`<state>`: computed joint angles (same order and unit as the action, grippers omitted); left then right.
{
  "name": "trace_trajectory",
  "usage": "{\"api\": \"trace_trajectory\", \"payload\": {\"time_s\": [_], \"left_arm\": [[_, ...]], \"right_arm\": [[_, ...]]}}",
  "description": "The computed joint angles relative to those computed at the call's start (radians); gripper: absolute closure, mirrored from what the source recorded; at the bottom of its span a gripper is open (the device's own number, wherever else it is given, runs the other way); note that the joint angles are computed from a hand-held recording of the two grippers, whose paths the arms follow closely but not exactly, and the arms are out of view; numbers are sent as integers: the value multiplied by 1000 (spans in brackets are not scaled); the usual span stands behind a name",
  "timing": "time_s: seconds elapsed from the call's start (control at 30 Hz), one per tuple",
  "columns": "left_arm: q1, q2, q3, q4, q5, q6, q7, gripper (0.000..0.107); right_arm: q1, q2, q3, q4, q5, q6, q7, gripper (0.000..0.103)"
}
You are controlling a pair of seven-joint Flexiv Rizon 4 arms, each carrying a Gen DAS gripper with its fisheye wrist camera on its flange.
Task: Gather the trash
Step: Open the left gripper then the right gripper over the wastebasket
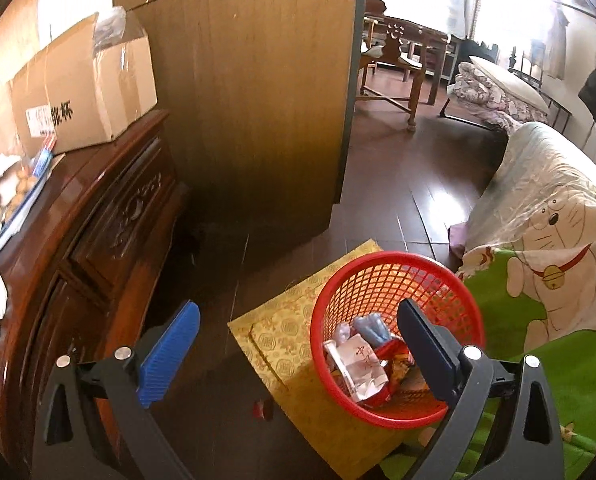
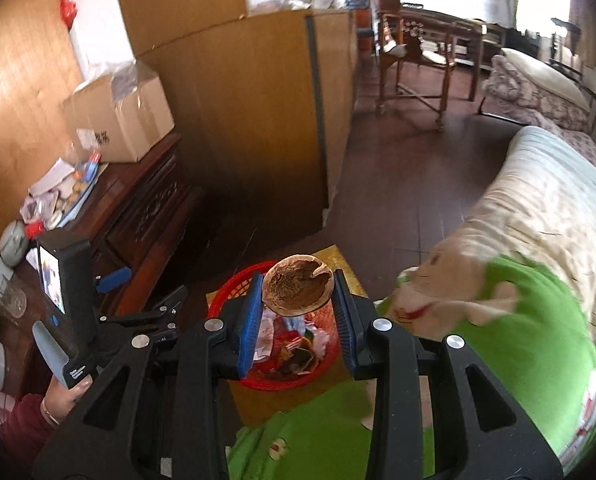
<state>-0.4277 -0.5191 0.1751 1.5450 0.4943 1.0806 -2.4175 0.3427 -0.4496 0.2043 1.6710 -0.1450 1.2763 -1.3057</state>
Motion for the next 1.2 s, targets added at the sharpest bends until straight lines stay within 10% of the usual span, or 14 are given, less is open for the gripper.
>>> {"api": "trace_trajectory", "payload": {"time_s": [1.2], "left_arm": [[24, -32, -20, 56, -53, -65, 73, 10]], "right_arm": [[61, -352, 20, -467, 110, -534, -65, 66]]}}
